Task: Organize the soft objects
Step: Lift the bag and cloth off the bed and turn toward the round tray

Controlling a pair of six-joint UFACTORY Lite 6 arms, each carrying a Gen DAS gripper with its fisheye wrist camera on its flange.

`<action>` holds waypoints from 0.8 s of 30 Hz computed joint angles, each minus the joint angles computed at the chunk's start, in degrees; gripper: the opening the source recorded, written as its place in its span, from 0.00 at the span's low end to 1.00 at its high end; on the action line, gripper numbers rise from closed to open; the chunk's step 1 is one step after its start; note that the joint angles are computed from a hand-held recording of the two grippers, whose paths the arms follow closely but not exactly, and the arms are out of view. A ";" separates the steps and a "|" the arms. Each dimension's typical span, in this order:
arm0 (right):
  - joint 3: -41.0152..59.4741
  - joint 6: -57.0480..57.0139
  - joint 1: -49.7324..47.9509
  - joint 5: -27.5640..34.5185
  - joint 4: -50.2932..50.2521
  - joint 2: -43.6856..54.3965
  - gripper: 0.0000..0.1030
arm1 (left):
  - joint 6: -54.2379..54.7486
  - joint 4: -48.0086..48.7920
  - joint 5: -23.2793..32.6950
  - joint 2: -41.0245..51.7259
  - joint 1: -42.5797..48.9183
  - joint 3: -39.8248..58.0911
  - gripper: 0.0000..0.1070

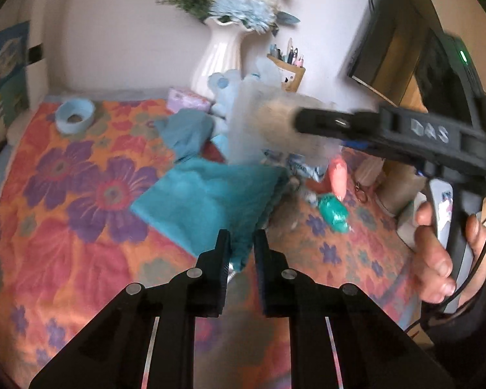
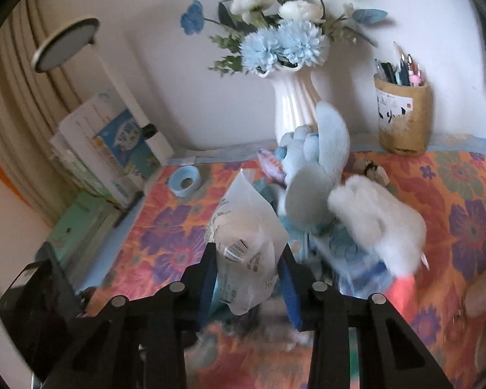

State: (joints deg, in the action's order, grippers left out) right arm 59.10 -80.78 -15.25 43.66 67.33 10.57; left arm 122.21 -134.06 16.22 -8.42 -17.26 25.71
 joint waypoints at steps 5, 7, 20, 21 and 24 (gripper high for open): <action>-10.29 -2.42 -6.17 4.38 -1.97 -9.25 0.35 | -12.90 15.89 -2.06 -5.53 5.31 -4.32 0.11; -13.40 -3.63 -8.43 4.55 -2.95 -11.18 0.35 | -18.64 22.31 -1.78 -6.42 7.42 -4.74 0.12; -20.66 -6.68 -19.25 0.58 -13.26 -11.23 0.63 | -31.82 18.35 7.75 20.98 7.97 14.68 0.92; -21.05 -7.78 -20.10 -0.02 -12.80 -11.47 0.66 | -32.57 18.51 8.73 22.95 7.82 16.25 0.92; -20.96 -11.53 -21.99 -0.31 -11.30 -11.70 0.77 | -34.37 17.47 6.50 25.71 5.62 19.84 0.92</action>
